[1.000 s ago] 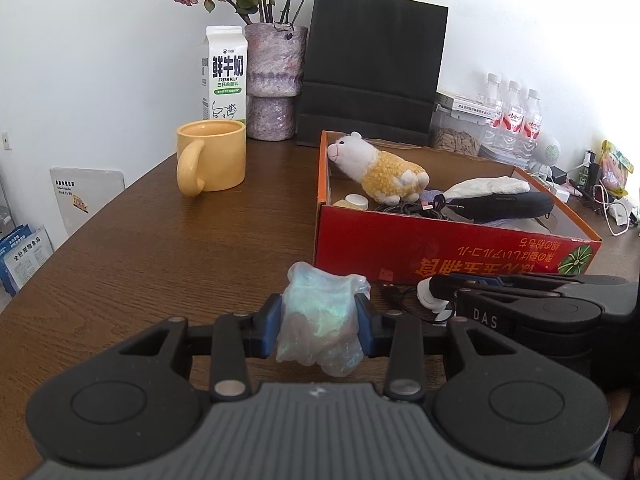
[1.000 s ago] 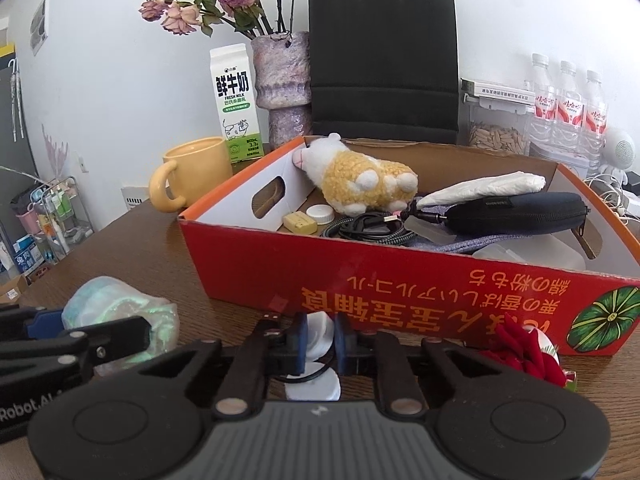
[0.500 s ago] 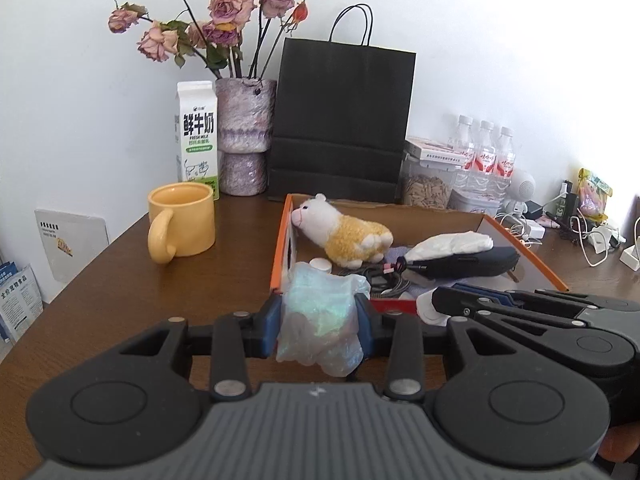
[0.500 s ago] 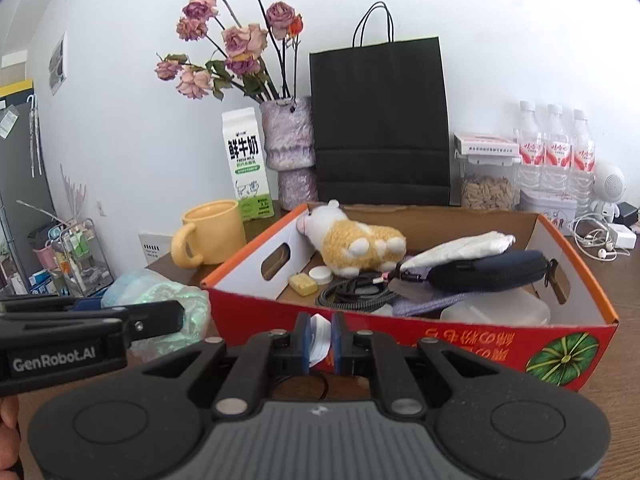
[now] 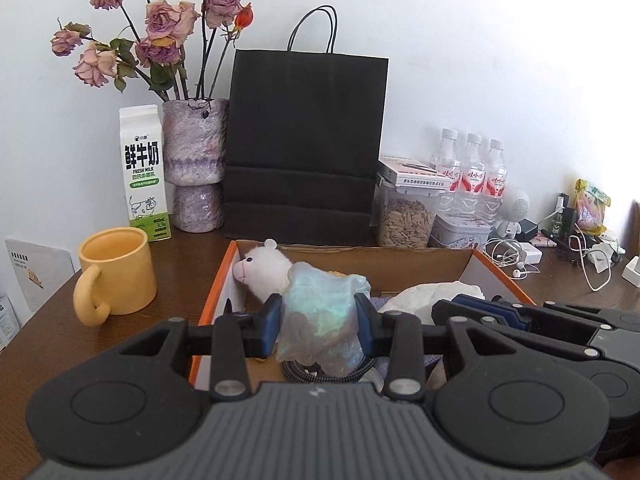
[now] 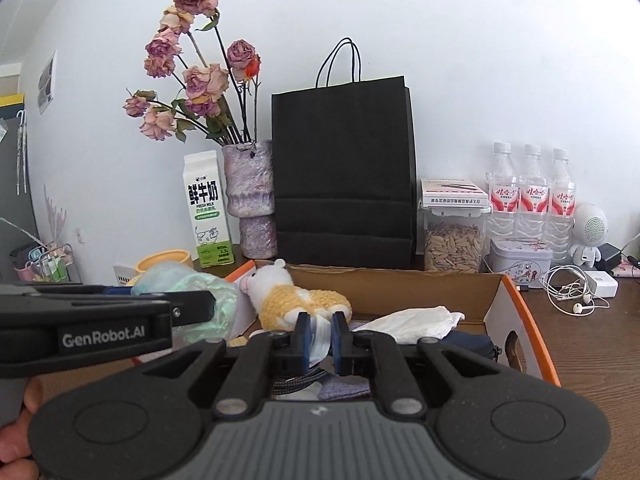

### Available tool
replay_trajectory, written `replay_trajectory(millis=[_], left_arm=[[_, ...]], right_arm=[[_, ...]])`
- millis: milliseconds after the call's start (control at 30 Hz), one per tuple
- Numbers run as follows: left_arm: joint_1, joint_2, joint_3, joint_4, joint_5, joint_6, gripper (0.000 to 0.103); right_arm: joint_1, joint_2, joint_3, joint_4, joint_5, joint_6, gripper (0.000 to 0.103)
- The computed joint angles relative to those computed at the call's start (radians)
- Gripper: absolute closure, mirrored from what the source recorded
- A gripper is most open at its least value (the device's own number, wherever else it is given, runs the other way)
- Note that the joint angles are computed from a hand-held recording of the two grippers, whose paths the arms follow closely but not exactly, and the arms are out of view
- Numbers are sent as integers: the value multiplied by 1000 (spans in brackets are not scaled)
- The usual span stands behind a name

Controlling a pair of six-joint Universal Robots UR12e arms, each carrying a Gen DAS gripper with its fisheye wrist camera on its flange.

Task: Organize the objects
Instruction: 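Carry the bag and cap over the box and open both grippers to drop them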

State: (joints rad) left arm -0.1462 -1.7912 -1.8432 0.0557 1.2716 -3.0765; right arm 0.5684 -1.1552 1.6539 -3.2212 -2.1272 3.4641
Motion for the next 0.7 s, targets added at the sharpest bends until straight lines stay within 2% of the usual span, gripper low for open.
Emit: replay_trajectory(millis=[67,133,233,267,300,333,367,400,433,533,700], left_arm=[[-7,-20,19,-6,2,0,64],[-9,-34,34,-12,3,-12,59],[-9,-48,47,-30,14,-17,38],[-8,-50,50,-36,21,-24,19],[-7,-52,51,-36,33,-32,0],[-8,-54,50,-18,49,-40,0],[-9,-56,48,-1,61,-43,0],[-8,-55,48,-2,65,-41,0],[-7,-53,48,-10,65,-42,0],[-7,-44,40,-7,67,-40,0],[-5,-10,1,8,73,-26,0]], right_arm=[[-12,1,2,-1,10,-7,93],[-22,1,5,0,19,-19,93],[-34,-2,11,21,39,-35,90],[-39,-4,14,30,49,-36,90],[-41,-6,16,44,49,-37,85],[-42,-9,19,57,51,-40,71],[-43,-12,21,70,52,-43,62],[-42,-14,24,74,48,-49,46],[-39,-13,28,66,40,-63,36],[-26,-11,28,52,-4,-89,20],[-3,-15,35,31,-43,-129,16]])
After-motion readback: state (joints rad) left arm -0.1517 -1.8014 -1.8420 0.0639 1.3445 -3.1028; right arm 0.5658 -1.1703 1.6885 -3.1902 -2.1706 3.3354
